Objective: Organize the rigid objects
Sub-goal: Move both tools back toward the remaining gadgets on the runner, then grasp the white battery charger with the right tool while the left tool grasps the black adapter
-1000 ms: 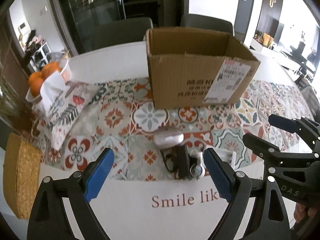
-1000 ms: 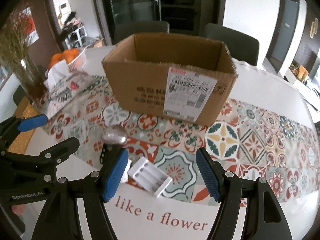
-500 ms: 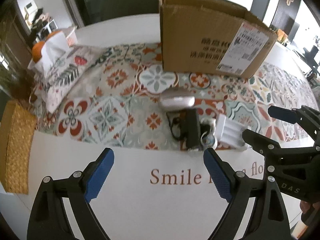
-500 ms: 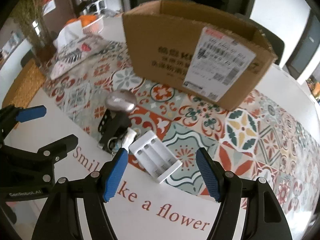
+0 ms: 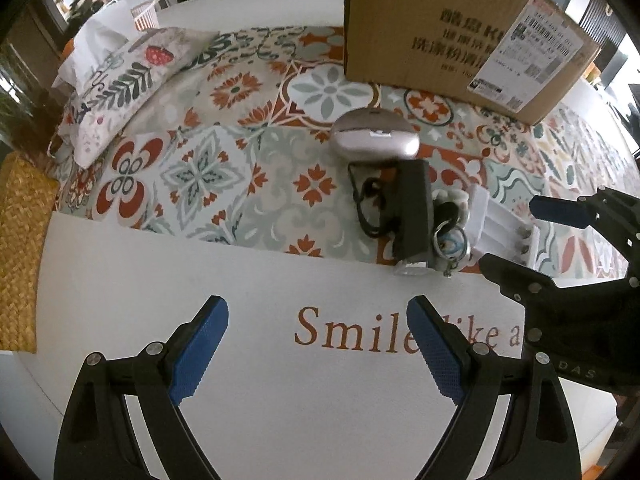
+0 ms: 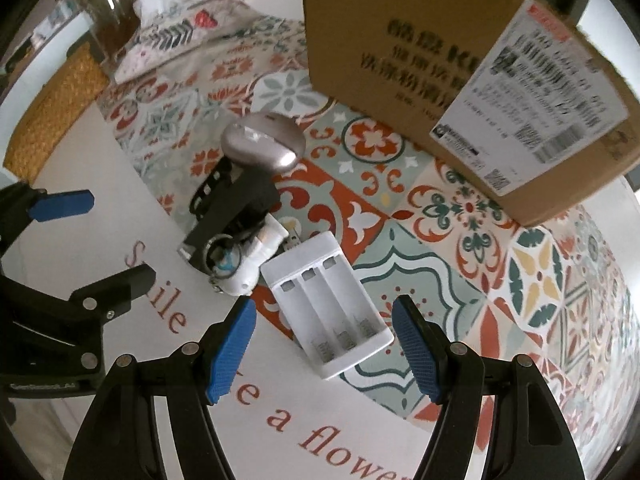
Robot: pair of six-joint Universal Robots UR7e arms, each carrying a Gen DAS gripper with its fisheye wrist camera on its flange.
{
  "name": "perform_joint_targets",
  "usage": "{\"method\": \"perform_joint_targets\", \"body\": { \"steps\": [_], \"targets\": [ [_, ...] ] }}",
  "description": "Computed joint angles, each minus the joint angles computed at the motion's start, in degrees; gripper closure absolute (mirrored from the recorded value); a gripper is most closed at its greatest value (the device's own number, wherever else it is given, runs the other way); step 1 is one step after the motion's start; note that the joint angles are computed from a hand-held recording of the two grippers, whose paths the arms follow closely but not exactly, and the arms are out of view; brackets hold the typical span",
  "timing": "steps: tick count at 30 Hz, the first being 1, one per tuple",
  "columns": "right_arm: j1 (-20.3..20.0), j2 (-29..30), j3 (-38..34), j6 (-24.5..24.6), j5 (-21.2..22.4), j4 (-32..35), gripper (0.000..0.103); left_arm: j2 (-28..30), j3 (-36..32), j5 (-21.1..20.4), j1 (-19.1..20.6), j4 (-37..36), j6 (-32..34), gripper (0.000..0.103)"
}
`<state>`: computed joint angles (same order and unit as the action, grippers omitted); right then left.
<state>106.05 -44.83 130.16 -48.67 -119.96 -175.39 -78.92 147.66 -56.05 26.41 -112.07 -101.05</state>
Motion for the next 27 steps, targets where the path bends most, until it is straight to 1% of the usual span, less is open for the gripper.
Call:
{"method": "perform_joint_targets", "body": {
  "steps": [4,7,11,13,16,19,21,25,27],
  "targets": [
    [-0.94,1.22,-0.74,-1.36,0.13,1.19,0.033,1.22,-0.39,0.02,0.96,-0.18,0.60,0.011],
    [-1.49,2.05,-0.65,-2.82,0.25,-0.24,0.033,1.86,-0.62,0.08,1.39,-0.29,0.89,0.011],
    [-2.21,2.29,-0.16,-4.65,1.79,-2.46,0.033,2.71,-1.09,0.38,2.05,-0.51,1.58,0.011],
    [-2.32,2.45,0.12,-4.63,2.11,-3.61,0.033,2.82,-1.15,0.48,2.13,-0.42,1.61,0.011],
    [-2.75,2.66,0.92,-4.67,2.75,-6.51,0.040,3.05,-1.23,0.52,2.12,-0.23,1.73,0.011],
    [-3.34,2.02,1.94,-3.77,2.86,-8.15,0.044,2.88,-1.14,0.41,2.09,-0.38,1.96,0.011],
    [-3.59,1.77,2.57,-2.57,2.70,-9.53,0.049,2.84,-1.13,0.62,2.13,-0.37,2.22,0.011],
    [-4.77,0.66,3.93,1.58,3.24,-11.52,0.050,2.75,-0.89,0.75,1.69,-1.48,3.12,0.011],
    [-5.46,-0.33,4.59,3.77,3.97,-11.40,0.050,3.04,-0.82,0.93,1.45,-2.29,3.63,0.011]
  ]
}}
